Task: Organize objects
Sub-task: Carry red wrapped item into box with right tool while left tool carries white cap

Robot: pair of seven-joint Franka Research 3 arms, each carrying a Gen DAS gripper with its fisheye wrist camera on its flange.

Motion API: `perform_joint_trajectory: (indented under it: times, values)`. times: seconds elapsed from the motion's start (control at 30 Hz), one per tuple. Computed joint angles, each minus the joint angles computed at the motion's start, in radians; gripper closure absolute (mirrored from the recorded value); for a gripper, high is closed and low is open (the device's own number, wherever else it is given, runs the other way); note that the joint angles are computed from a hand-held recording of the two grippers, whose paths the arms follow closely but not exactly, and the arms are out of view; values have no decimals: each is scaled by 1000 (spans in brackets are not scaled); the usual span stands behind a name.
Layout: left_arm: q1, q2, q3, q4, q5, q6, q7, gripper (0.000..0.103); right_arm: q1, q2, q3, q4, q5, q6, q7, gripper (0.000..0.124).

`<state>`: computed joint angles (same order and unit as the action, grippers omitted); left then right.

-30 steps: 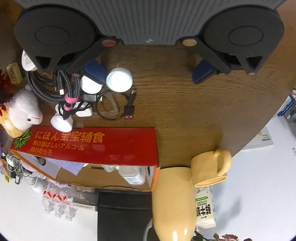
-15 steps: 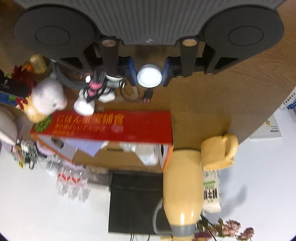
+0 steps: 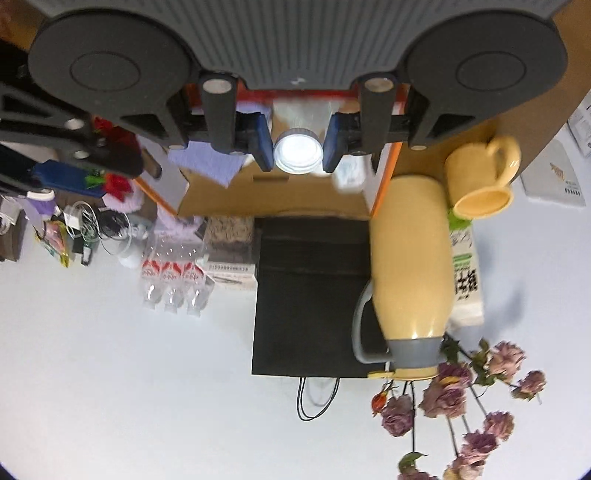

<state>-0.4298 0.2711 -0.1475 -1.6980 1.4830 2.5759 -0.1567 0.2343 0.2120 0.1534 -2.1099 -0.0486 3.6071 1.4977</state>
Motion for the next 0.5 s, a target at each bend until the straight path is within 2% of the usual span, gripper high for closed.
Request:
perform_joint_trajectory:
  times: [0.1, 0.27, 0.5]
  values:
    - [1, 74, 10, 97, -34, -3, 44, 73, 18, 66, -16, 115, 38, -70, -47, 86]
    - [-9, 169, 63, 212, -95, 41, 61, 73, 41, 171, -38, 270, 130, -164, -126, 86]
    - [-9, 271, 101, 312, -299, 52, 259, 73, 62, 282, -67, 405, 229, -286, -193, 86]
